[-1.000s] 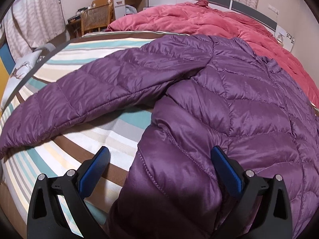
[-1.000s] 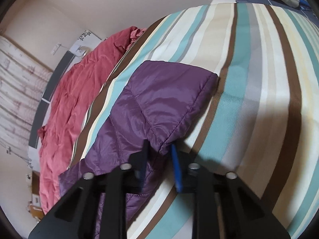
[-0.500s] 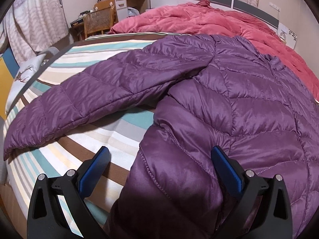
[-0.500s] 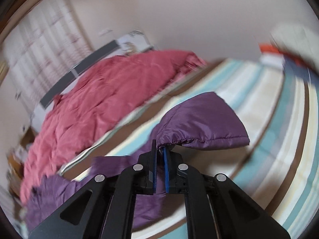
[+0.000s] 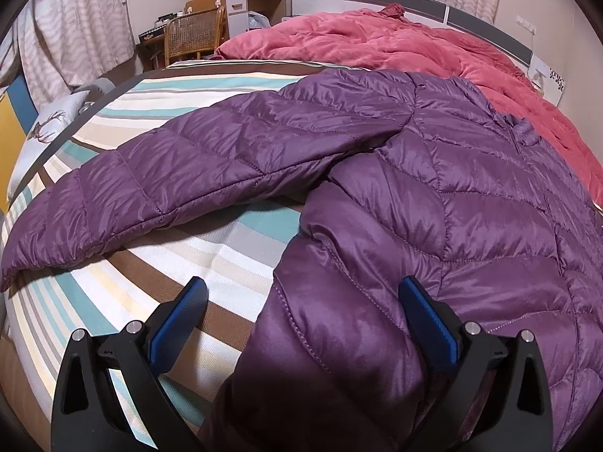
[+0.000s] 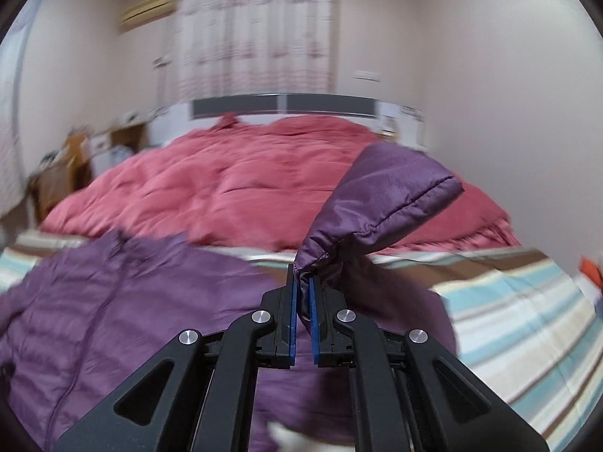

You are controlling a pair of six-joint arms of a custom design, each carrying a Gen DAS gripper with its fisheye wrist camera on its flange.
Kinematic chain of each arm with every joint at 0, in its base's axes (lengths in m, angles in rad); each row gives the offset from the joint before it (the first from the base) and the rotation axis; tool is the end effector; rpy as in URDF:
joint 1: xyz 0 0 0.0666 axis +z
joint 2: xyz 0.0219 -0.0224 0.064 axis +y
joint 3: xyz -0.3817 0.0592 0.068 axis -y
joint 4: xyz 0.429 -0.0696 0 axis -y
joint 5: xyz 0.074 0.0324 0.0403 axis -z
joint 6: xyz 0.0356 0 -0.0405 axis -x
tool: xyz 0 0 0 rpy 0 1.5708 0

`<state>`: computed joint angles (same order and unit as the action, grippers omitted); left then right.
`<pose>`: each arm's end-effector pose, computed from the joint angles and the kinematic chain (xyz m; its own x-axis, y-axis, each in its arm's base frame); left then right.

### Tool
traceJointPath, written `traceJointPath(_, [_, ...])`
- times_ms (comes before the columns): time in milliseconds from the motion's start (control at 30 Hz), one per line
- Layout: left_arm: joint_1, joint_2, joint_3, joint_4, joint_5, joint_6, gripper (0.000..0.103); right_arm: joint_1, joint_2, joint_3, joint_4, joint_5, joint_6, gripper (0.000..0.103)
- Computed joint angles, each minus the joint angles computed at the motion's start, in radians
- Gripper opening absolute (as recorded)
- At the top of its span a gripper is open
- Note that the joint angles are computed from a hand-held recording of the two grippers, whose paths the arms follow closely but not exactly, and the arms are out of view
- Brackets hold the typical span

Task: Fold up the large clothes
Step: 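Fold the held sleeve across the jacket body and release it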

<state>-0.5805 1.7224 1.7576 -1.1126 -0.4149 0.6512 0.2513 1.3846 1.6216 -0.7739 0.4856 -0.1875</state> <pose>0.5309 -0.3316 0.4188 -0.7932 -0.1431 -0.5919 -0.1742 0.9847 -0.0047 0.5133 0.1142 0.5649 -0.4553 0.0533 -0.8887 0.2579 0.9633 -0.0744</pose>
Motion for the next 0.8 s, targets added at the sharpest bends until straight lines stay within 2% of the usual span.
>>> traceJointPath(300, [0.004,-0.012,-0.019,0.024,0.009,0.009,0.101,0.170,0.115,0.034,0.046,0.003,0.271,0.006])
traceJointPath(467, [0.005,-0.016,-0.025,0.031,0.010,0.008,0.101,0.213,0.158,0.062,-0.029,-0.035,0.396,0.006])
traceJointPath(600, [0.000,-0.009,-0.007,0.010,-0.008,0.003,0.101,0.214,0.195,0.105,-0.153,-0.093,0.407,0.006])
traceJointPath(633, [-0.005,-0.002,0.011,-0.005,-0.016,-0.005,0.101,0.214,0.219,0.138,-0.223,-0.110,0.391,0.006])
traceJointPath(667, [-0.008,0.001,0.022,-0.010,-0.011,-0.013,0.101,0.212,0.223,0.144,-0.250,-0.119,0.382,0.006])
traceJointPath(733, [-0.017,0.002,0.051,0.020,0.005,-0.050,0.101,0.210,0.210,0.133,-0.247,-0.140,0.370,0.015])
traceJointPath(800, [-0.026,0.007,0.079,0.066,0.022,-0.093,0.101,0.200,0.199,0.142,-0.283,-0.192,0.305,0.036])
